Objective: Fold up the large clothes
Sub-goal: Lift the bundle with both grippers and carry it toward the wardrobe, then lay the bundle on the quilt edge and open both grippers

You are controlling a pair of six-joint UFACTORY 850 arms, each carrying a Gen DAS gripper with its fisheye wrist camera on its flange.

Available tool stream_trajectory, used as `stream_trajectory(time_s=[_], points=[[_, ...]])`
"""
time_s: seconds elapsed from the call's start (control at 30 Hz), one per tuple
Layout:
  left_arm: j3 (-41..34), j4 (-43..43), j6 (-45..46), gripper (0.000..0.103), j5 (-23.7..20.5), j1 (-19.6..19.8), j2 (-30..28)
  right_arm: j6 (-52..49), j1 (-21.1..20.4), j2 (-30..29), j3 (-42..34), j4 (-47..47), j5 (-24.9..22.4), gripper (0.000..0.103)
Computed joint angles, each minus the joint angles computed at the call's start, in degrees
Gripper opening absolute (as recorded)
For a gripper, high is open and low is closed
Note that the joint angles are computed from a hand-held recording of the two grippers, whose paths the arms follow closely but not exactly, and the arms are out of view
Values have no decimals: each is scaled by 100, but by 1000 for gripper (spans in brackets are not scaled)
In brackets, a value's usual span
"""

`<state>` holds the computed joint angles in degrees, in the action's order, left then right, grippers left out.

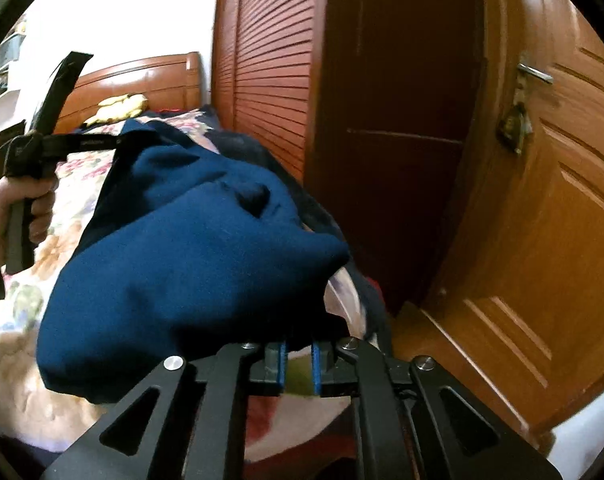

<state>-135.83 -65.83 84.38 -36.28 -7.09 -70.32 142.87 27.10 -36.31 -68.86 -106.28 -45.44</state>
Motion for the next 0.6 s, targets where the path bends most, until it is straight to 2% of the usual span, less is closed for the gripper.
stream_trajectory(time_s=[0.03, 0.17, 0.2, 0.23, 0.33, 0.4, 0.47, 0.6], points=[[50, -21, 72, 33, -74, 47, 28, -55, 41, 36, 4, 144, -7, 16], [683, -319, 522, 63, -418, 300, 390, -657, 210, 125, -115, 747, -244, 22], [740, -356, 557, 78, -565, 354, 413, -810, 282, 173, -115, 914, -410, 27], [986, -511, 722, 85, -684, 458, 546, -906, 393, 167, -171, 1042, -570, 32], [1483, -567, 1020, 85, -765, 606, 817, -1071, 586, 140, -343, 1229, -920, 42], [1896, -687, 1370, 85, -757, 739, 1045, -1128, 682, 141, -416, 1280, -1103, 43], [2170, -771, 1590, 85, -800, 887, 1196, -1132, 722, 97, -539, 1215, -1027, 44], [2546, -683, 1857, 85, -939, 1159, 1425, -1430, 949, -127, -818, 1387, -1301, 45]])
